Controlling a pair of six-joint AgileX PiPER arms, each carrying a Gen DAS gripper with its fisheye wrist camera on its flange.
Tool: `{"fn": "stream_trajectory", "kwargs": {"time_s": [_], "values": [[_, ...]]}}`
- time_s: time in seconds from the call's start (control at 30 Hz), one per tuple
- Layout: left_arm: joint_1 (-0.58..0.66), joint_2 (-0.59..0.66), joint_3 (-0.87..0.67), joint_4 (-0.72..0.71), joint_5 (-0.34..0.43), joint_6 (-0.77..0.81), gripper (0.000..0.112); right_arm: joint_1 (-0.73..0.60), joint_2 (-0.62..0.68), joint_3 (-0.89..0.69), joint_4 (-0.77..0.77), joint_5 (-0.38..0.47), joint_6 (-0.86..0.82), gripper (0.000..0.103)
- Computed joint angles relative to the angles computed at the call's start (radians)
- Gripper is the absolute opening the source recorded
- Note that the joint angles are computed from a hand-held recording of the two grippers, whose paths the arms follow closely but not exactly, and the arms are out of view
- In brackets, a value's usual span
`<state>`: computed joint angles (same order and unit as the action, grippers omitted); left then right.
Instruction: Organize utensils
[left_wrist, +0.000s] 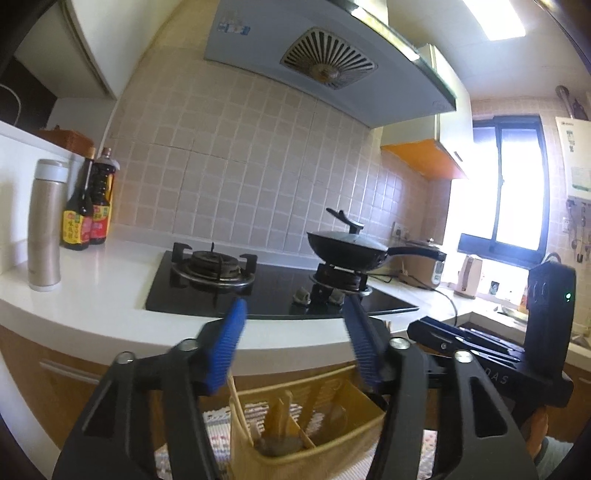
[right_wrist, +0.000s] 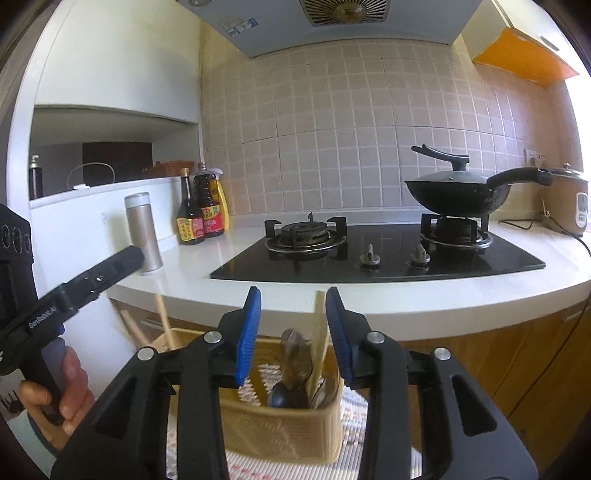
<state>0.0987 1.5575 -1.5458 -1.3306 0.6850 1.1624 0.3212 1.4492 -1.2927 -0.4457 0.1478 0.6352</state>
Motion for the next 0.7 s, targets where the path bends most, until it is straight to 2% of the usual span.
{"fn": "stream_trajectory", "kwargs": {"time_s": [0.03,0.13,0.27,0.37,0.47,0.53,0.6,0.63,0.67,0.7], "values": [[0.015,-0.024,0.016,0.005,0.018,-0.005,0.064,0.012,-0.029,0.018,0.004,0.021,0.001,0.033],[0.059,-0.098,0.081,-0.002,0.062,0.001,0.077,0.066,-0.096,0.058,-0.111,0.084,0.121,0.033],[0.108,-0.202,0.178,0.01,0.087,0.006,0.083,0.17,-0.164,0.106,-0.312,0.18,0.335,0.035],[0.154,-0.262,0.236,0.024,0.119,-0.018,0.084,0.254,-0.207,0.154,-0.488,0.245,0.531,0.046],[0.194,-0.327,0.309,0.044,0.129,-0.031,0.089,0.349,-0.243,0.204,-0.623,0.333,0.687,0.047],[0.21,-0.371,0.36,0.059,0.116,-0.027,0.091,0.396,-0.262,0.236,-0.67,0.377,0.762,0.048],[0.221,-0.429,0.441,0.071,0.094,-0.016,0.095,0.439,-0.274,0.268,-0.722,0.423,0.839,0.059],[0.214,-0.45,0.474,0.078,0.063,-0.014,0.095,0.468,-0.275,0.282,-0.762,0.462,0.888,0.066],[0.197,-0.479,0.52,0.085,0.012,-0.003,0.095,0.518,-0.271,0.305,-0.832,0.536,0.966,0.069],[0.163,-0.509,0.574,0.089,-0.07,0.012,0.095,0.567,-0.264,0.326,-0.897,0.612,1.037,0.07]]}}
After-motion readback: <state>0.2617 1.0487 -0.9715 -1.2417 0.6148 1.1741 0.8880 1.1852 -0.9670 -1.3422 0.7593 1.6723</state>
